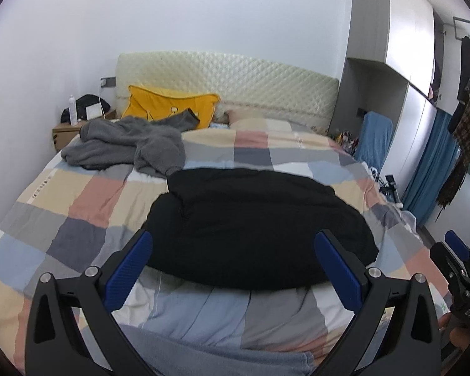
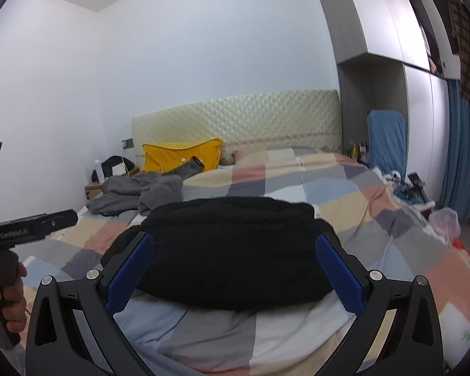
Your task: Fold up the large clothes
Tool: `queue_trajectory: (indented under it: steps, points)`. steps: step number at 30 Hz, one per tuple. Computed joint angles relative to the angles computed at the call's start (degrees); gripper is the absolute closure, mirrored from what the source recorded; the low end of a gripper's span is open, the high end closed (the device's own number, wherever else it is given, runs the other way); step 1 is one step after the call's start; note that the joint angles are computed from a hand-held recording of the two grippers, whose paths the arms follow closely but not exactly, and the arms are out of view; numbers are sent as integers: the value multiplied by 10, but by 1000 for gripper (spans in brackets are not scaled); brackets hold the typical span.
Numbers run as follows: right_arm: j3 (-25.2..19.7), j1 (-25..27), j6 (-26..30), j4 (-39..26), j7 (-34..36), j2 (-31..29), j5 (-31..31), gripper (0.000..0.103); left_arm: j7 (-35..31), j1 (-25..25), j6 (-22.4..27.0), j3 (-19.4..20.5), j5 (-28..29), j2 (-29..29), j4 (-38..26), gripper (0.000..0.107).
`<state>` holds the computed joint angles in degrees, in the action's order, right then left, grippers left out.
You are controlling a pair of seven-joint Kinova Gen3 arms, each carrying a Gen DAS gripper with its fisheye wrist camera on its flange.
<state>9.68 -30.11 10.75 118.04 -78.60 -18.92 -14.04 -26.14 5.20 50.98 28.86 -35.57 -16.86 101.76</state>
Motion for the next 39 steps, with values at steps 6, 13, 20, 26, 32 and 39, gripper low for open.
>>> queue_trajectory:
  steps: [6, 13, 20, 26, 32, 39]
  points:
    - [-48, 58, 26, -5, -23, 13, 18, 0, 36, 10, 74, 60, -64, 30, -24, 5]
    - [-53, 69, 35, -10, -21, 15, 13, 0, 51, 62, 87, 36, -80, 55, -33, 5]
    - [-38, 56, 39, -9, -8, 10, -1, 0, 55, 110, 110, 0, -87, 72, -44, 5]
    - [-35, 54, 42, -9, -3, 9, -7, 0, 64, 143, 124, -23, -93, 78, -45, 5]
    - [-36, 55, 44, -10, 1, 7, -11, 0, 81, 172, 150, -31, -119, 89, -52, 5]
    - [-39, 57, 50, -12, 0, 9, -13, 0, 70, 185, 142, -46, -111, 92, -54, 5]
